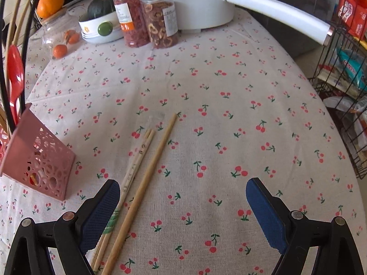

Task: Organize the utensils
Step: 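Move the right tool to the last loose wooden chopstick and grasp it, then grasp the paper-wrapped chopsticks with the left tool while the right tool holds its chopstick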

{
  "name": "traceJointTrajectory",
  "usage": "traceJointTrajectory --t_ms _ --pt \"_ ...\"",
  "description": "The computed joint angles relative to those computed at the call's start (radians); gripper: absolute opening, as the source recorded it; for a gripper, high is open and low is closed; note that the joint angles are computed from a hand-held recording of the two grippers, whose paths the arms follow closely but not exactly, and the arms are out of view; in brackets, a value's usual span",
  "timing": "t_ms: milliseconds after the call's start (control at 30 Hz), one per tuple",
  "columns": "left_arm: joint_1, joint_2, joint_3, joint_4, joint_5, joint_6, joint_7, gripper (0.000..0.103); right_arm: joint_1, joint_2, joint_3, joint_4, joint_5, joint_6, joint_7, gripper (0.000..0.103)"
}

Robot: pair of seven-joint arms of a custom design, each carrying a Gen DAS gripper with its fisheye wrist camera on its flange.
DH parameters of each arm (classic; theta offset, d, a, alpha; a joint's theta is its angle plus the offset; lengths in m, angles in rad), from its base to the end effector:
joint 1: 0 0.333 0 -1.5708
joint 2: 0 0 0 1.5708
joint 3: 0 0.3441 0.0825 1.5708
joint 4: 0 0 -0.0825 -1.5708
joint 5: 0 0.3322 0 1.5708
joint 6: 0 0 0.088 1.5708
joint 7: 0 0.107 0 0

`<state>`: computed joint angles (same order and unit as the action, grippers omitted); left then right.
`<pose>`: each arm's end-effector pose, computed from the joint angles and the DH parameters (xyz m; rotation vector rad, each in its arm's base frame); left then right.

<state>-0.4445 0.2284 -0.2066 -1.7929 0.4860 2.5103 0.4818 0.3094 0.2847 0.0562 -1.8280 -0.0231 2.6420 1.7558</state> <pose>0.4983 -0.3688 0.5280 -2.0760 1.8181 -0.7304 0.5923 0.2232 0.4917 -2.0503 1.6912 -0.3537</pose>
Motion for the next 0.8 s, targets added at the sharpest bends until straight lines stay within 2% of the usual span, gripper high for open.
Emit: traceJointTrajectory --t_ms 67,300,400,533,600,700,767,800 --pt "0.012 0.002 -0.01 -0.005 -0.036 0.021 0.037 0.084 0.012 0.022 -0.011 0.03 -0.026 -0.038 0.02 0.093" --pt "-0.001 0.005 -0.009 0.001 -0.042 0.027 0.08 0.084 0.036 0.077 -0.022 0.1 -0.075 -0.104 0.051 0.092" --pt "-0.002 0.0 -0.007 -0.006 -0.041 0.029 0.089 0.084 0.03 0.095 -0.012 0.117 -0.066 -0.128 0.037 0.086" --pt "-0.001 -0.005 -0.009 -0.015 -0.046 0.035 0.093 0.084 0.016 0.1 0.002 0.115 -0.022 -0.119 0.005 0.079" --pt "-0.002 -0.003 -0.009 -0.012 -0.047 0.034 0.094 0.084 0.029 0.102 -0.009 0.123 -0.049 -0.138 0.001 0.074" --pt "-0.007 0.003 -0.01 -0.001 -0.043 0.031 0.099 0.084 0.019 0.093 -0.004 0.114 -0.044 -0.137 -0.029 0.061" --pt "-0.021 0.011 -0.007 0.017 -0.019 0.009 0.094 0.084 0.009 0.083 -0.004 0.105 -0.033 -0.138 -0.042 0.041" --pt "-0.029 0.015 -0.006 0.028 -0.003 -0.006 0.094 0.084 0.001 0.078 -0.002 0.102 -0.022 -0.142 -0.054 0.035"
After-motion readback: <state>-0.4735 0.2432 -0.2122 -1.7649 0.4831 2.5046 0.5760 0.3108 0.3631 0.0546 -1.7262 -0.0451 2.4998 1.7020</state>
